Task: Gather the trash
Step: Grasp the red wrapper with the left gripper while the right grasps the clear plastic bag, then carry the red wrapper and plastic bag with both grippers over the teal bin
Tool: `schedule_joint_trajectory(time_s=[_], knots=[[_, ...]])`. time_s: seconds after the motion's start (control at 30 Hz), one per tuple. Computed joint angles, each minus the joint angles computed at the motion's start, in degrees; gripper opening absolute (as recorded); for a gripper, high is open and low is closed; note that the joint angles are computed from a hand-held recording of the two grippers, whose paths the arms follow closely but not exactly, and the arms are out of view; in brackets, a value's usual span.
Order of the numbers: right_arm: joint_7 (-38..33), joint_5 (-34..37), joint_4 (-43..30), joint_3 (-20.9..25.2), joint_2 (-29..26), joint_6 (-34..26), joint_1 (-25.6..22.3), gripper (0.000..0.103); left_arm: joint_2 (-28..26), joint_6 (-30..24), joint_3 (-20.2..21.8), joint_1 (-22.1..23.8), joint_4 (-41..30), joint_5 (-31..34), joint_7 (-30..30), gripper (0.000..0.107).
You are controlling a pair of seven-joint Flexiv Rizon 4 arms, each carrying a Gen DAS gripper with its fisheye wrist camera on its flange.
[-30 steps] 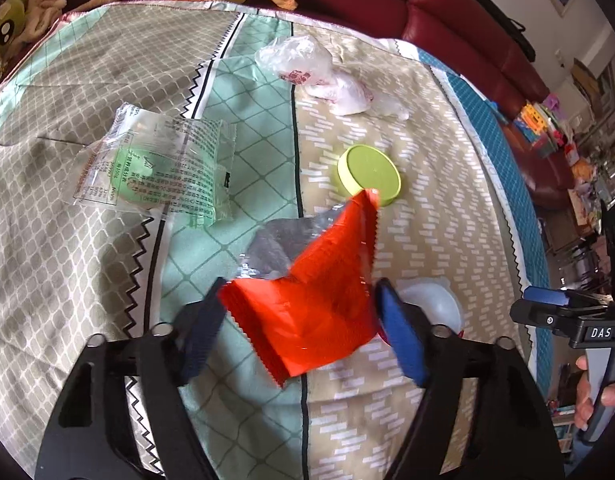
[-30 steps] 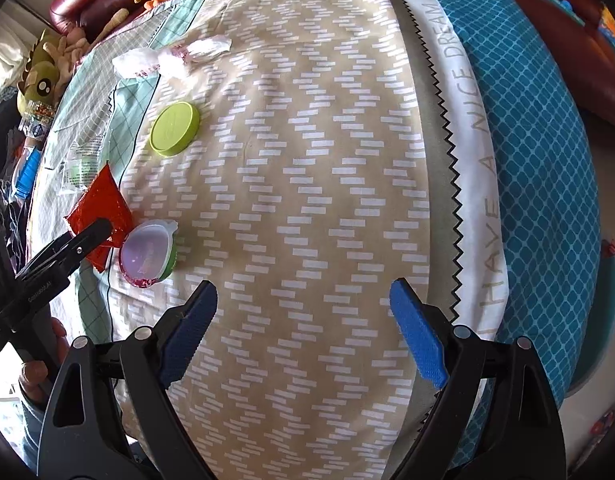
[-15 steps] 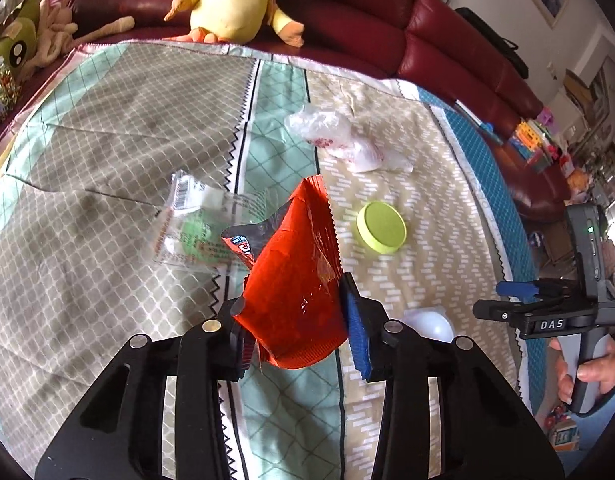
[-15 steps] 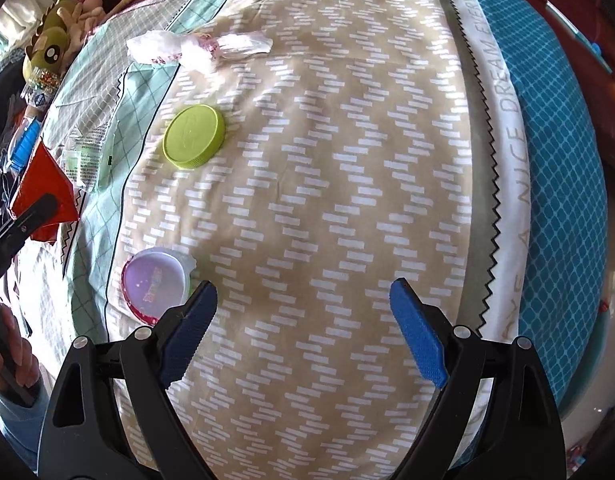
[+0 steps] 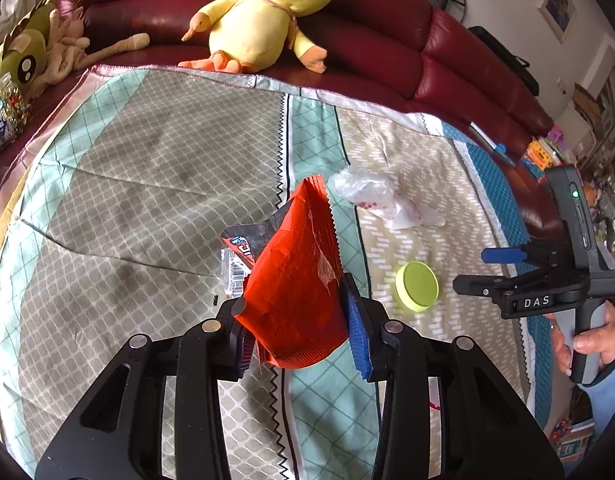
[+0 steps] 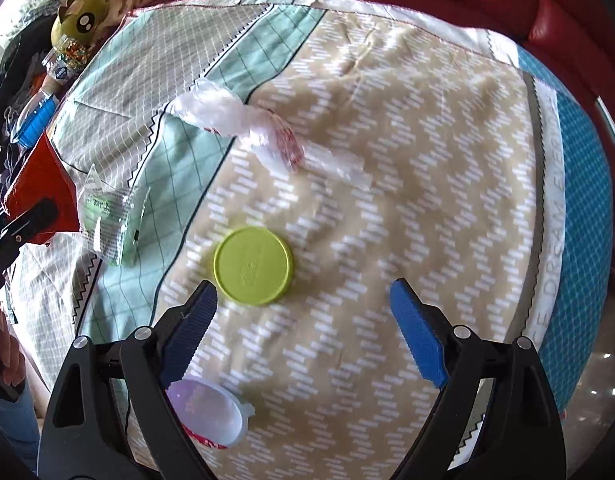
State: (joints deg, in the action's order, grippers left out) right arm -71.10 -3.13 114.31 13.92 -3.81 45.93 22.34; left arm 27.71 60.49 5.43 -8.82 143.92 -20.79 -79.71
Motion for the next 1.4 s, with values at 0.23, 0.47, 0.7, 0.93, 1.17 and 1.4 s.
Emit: schedule_joint_trajectory(time_s=[0.23,0.47,0.7,0.93,1.17,1.4], knots=[[-2.8,-1.1,-6.4,-0.9,-6.6,1.5,0.3,0.084,-5.7,2.4,0.4,-1.0,-2.4,-4.0,3.4,0.040],[-4.7,-0.6,-8.4,-0.7,-9.7,2.6,0.0,0.084,-9.7,4.6,-0.5,-1.6,-3.1,-6.7,5.6,0.040],[-4.7,-0.3,-9.4,-0.4,-11.3,3.4,0.0,0.066,-11.1,5.3,-0.9,-1.1,-3.3,-7.3,6.0,0.040],[-3.9,-1.1,-8.7,-0.2,-11.7,1.8,1.0,0.024,-11.4,5.5,-1.2,-1.4,-3.1,-7.6,6.1,0.041],[-3.2,2.0,-5.4,0.7,-8.3,1.9,0.2,0.020,-10.9,5.4,-1.5,-2.9,-1.7,-8.8,6.4,0.041],[-4.3,7.0,0.0,1.4,-2.9,1.5,-0.7,0.020,-9.6,5.5,-2.5,-5.7,0.1,-9.4,6.3,0.041]])
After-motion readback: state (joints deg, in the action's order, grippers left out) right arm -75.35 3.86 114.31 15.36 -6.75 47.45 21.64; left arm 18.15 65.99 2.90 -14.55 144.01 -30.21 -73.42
